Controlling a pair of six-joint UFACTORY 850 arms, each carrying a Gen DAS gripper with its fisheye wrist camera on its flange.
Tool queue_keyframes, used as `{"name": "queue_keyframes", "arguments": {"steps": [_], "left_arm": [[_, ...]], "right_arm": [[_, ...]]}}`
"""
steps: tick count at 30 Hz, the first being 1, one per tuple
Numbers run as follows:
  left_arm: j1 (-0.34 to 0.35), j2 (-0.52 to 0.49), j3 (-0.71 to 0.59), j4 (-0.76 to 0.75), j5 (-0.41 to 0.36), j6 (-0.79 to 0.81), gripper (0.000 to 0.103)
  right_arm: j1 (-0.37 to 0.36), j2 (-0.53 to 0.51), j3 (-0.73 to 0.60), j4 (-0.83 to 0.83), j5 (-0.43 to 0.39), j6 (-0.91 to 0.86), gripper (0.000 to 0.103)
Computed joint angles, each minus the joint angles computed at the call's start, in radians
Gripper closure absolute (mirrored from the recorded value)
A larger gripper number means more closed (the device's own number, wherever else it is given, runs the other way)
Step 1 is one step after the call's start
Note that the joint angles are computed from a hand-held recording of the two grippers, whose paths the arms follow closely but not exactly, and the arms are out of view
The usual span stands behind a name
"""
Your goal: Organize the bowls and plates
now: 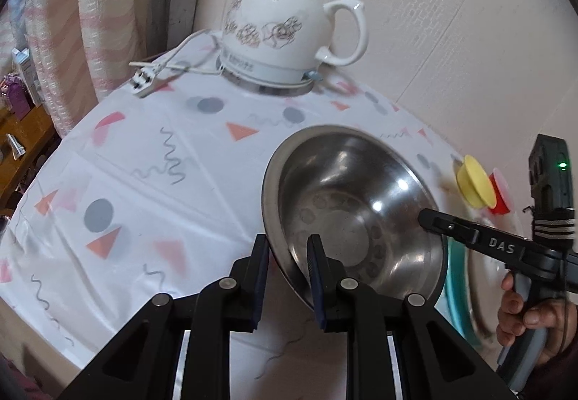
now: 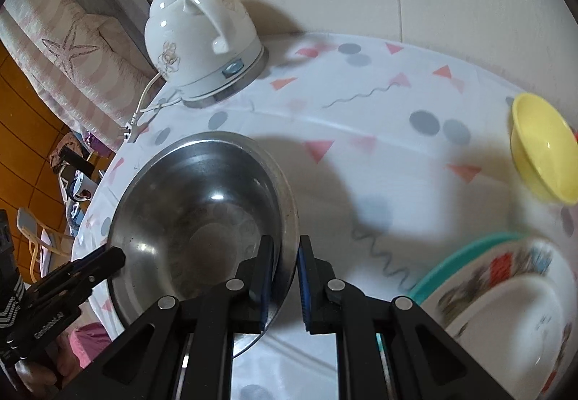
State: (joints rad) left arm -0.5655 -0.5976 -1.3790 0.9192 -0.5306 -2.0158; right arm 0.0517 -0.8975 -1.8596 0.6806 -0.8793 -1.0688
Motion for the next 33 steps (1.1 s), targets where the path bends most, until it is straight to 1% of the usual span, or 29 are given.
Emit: {"name": "queue_keyframes", "arguments": {"steps": [2, 4, 6, 7, 8, 9, 10, 11, 13, 15, 20, 26, 30, 33], "left_arm": [[-0.003, 0.01, 0.018, 0.002, -0.003, 0.0, 0.082], [-0.003, 0.025, 0.043, 0.021, 0.018, -0.009, 0.082], [-0.006, 0.031, 0.047, -0.003, 0.003, 0.025, 0.082], [-0.007, 0.035, 0.052, 0.0, 0.001, 0.027, 0.081], [-0.007, 0.04, 0.056, 0.005, 0.003, 0.024, 0.078], [-0.008, 0.043, 0.06, 0.002, -0.004, 0.027, 0.074], [-0.01, 0.046, 0.061, -0.01, -0.021, 0.042, 0.073], [-0.01, 0.05, 0.064, -0.01, -0.026, 0.046, 0.073], [-0.014, 0.065, 0.079, 0.008, -0.037, 0.036, 0.072], [-0.021, 0.074, 0.086, 0.025, -0.067, 0.028, 0.071], [-0.03, 0.109, 0.119, 0.089, -0.076, -0.017, 0.071], [-0.047, 0.133, 0.13, 0.16, -0.094, -0.049, 0.07], [-0.058, 0.139, 0.121, 0.191, -0.08, -0.032, 0.07], [-0.062, 0.135, 0.108, 0.204, -0.057, -0.013, 0.07]], "right_arm": [[-0.001, 0.025, 0.045, 0.021, 0.006, -0.006, 0.09], [0.002, 0.05, 0.089, 0.028, 0.036, -0.017, 0.09], [0.001, 0.063, 0.113, 0.041, 0.04, -0.015, 0.089], [0.0, 0.065, 0.117, 0.046, 0.032, -0.012, 0.087], [0.001, 0.077, 0.136, 0.054, 0.043, -0.016, 0.086], [0.003, 0.089, 0.155, 0.059, 0.062, -0.025, 0.084], [0.004, 0.101, 0.174, 0.067, 0.076, -0.035, 0.08], [0.004, 0.11, 0.187, 0.075, 0.086, -0.037, 0.079], [0.004, 0.133, 0.22, 0.106, 0.113, -0.057, 0.073], [0.002, 0.167, 0.266, 0.151, 0.165, -0.095, 0.07], [-0.003, 0.221, 0.332, 0.22, 0.236, -0.14, 0.068], [-0.017, 0.285, 0.417, 0.312, 0.275, -0.196, 0.068], [-0.024, 0.332, 0.482, 0.369, 0.313, -0.246, 0.067], [-0.032, 0.357, 0.518, 0.399, 0.337, -0.267, 0.067]]}}
